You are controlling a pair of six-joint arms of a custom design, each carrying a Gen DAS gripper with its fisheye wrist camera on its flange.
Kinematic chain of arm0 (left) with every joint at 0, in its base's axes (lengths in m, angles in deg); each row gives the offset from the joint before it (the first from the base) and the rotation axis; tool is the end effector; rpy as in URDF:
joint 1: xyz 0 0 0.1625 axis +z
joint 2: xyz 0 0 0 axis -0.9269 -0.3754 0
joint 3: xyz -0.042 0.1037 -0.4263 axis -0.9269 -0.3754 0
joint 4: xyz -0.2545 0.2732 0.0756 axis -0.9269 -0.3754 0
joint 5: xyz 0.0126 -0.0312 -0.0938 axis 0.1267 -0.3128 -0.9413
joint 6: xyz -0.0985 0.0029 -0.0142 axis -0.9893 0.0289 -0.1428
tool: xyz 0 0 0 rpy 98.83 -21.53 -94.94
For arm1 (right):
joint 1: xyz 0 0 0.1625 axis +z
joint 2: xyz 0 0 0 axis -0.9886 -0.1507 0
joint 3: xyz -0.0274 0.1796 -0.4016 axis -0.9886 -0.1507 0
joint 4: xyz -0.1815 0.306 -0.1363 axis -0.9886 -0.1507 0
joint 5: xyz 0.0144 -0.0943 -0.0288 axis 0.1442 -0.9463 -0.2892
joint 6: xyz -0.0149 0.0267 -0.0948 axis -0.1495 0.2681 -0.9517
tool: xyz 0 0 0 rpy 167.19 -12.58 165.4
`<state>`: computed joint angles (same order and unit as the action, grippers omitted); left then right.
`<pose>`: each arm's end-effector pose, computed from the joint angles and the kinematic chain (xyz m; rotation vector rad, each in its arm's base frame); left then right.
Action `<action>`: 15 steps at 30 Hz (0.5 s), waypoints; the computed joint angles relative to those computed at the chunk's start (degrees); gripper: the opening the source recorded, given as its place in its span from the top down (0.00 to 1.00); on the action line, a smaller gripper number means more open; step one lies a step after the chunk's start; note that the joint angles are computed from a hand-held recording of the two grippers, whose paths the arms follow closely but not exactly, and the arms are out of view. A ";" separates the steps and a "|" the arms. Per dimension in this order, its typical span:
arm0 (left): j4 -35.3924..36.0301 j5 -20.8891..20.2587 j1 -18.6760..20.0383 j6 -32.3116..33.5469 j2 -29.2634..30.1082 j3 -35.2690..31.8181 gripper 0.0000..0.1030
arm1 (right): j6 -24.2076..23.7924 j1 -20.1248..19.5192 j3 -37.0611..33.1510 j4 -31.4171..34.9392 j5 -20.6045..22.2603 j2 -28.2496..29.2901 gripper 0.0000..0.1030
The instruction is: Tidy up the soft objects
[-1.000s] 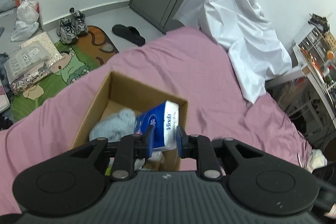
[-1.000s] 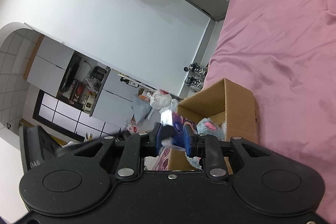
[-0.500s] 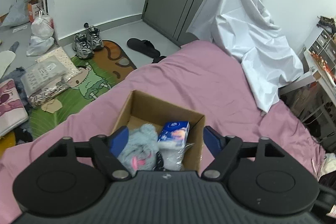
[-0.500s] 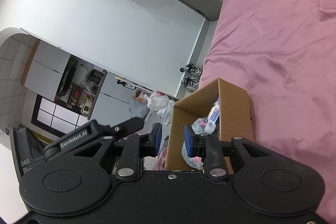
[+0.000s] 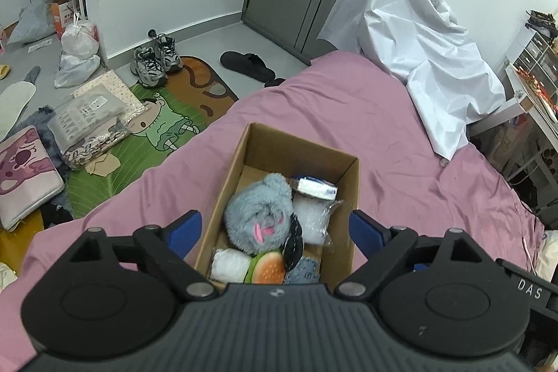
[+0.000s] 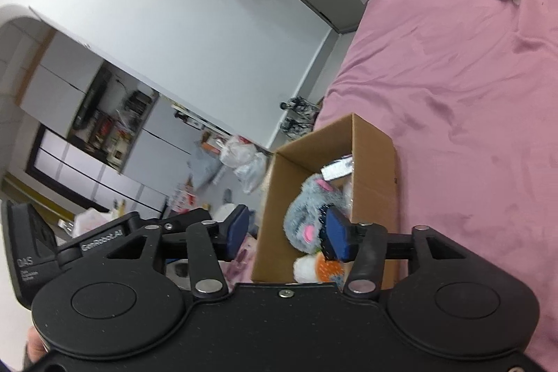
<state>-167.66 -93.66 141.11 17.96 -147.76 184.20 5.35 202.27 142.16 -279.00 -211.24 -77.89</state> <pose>-0.0071 -0.6090 0.3867 0.8045 2.5934 -0.4928 0.3581 -0.4559 -0.0716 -0.4284 -2.6200 1.5410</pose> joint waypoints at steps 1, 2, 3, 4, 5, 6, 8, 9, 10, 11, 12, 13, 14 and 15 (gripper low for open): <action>0.26 0.05 0.02 0.36 -0.26 0.04 0.11 | 0.33 0.58 -0.35 1.54 -1.40 -0.16 0.46; 0.46 0.25 -0.03 0.78 -0.59 0.17 0.10 | 0.74 1.10 -0.66 3.08 -2.69 -0.31 0.46; 0.64 0.54 -0.07 1.06 -0.80 0.20 0.08 | 1.31 1.73 -1.11 5.31 -4.24 -0.58 0.46; 0.85 0.73 -0.08 1.35 -1.04 0.26 0.08 | 1.86 2.25 -1.43 7.17 -5.52 -0.75 0.44; 1.26 0.90 -0.13 1.52 -1.29 0.24 0.08 | 2.72 2.86 -1.89 9.48 -7.08 -1.00 0.43; 1.76 0.96 -0.11 1.70 -1.49 0.11 0.07 | 3.65 3.45 -2.26 11.63 -8.46 -1.24 0.40; 2.60 1.25 -0.10 2.17 -1.82 -0.07 0.07 | 5.86 4.50 -2.80 16.27 -10.82 -1.96 0.34; 2.80 1.56 -0.13 2.46 -2.06 -0.05 0.07 | 6.99 4.94 -3.10 18.76 -11.97 -2.35 0.33; 2.90 1.80 -0.15 2.68 -2.21 -0.06 0.06 | 8.30 5.47 -3.46 21.48 -13.21 -2.80 0.32; 3.07 1.94 -0.15 2.93 -2.51 -0.04 0.06 | 9.68 5.96 -3.75 23.98 -14.22 -3.28 0.32; 3.31 1.82 -0.10 3.05 -2.76 -0.11 0.04 | 10.84 6.42 -3.93 26.00 -14.97 -3.71 0.30; 3.59 1.71 -0.06 3.04 -3.07 -0.20 0.02 | 11.68 6.83 -3.90 27.41 -15.54 -4.11 0.25; 3.78 1.57 -0.01 3.12 -3.28 -0.32 0.02 | 12.50 7.24 -4.04 28.94 -16.27 -4.42 0.22; 3.90 1.38 0.01 3.39 -3.57 -0.39 0.01 | 13.36 7.74 -4.17 30.63 -17.26 -4.73 0.19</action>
<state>-163.75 -92.29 141.12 21.34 -151.33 183.81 18.70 210.01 137.98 -248.37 -228.50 -82.62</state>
